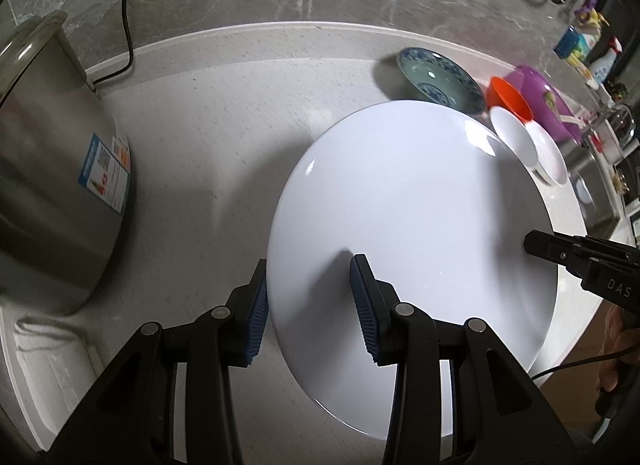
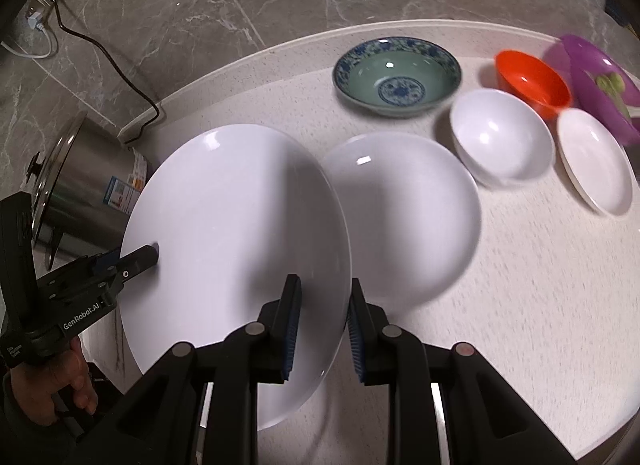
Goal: Organize plates and bowls
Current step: 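Lift the large white plate and carry it with the right tool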
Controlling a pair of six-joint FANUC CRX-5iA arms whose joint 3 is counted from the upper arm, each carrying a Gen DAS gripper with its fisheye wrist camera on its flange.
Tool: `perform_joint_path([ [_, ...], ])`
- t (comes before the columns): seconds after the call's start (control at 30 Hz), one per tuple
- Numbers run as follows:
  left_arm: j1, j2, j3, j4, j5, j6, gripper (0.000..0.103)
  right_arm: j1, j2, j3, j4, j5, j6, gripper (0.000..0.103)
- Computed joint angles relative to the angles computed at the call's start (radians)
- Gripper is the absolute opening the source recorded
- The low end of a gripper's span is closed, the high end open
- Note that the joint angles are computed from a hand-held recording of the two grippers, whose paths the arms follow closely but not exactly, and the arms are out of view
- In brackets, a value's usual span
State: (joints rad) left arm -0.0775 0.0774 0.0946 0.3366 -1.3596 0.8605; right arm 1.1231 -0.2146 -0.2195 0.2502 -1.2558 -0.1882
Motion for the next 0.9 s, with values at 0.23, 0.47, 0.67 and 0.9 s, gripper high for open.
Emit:
perform_joint_path([
  [0.23, 0.001, -0.085, -0.081, -0.005, -0.018, -0.016, 0.036, 0.094, -0.060, -0.044, 0.023, -0.034, -0.108, 0.025],
  [0.47, -0.003, -0.150, -0.155, -0.015, -0.033, -0.022, 0.036, 0.171, -0.107, -0.078, 0.025, -0.067, -0.187, 0.025],
  [0.67, -0.001, -0.200, -0.231, -0.021, -0.043, -0.027, 0.036, 0.226, -0.144, -0.110, 0.005, -0.078, -0.233, 0.025],
  [0.9, 0.006, -0.260, -0.342, -0.028, -0.043, -0.030, 0.036, 0.268, -0.179, -0.151, -0.033, -0.072, -0.259, 0.025],
])
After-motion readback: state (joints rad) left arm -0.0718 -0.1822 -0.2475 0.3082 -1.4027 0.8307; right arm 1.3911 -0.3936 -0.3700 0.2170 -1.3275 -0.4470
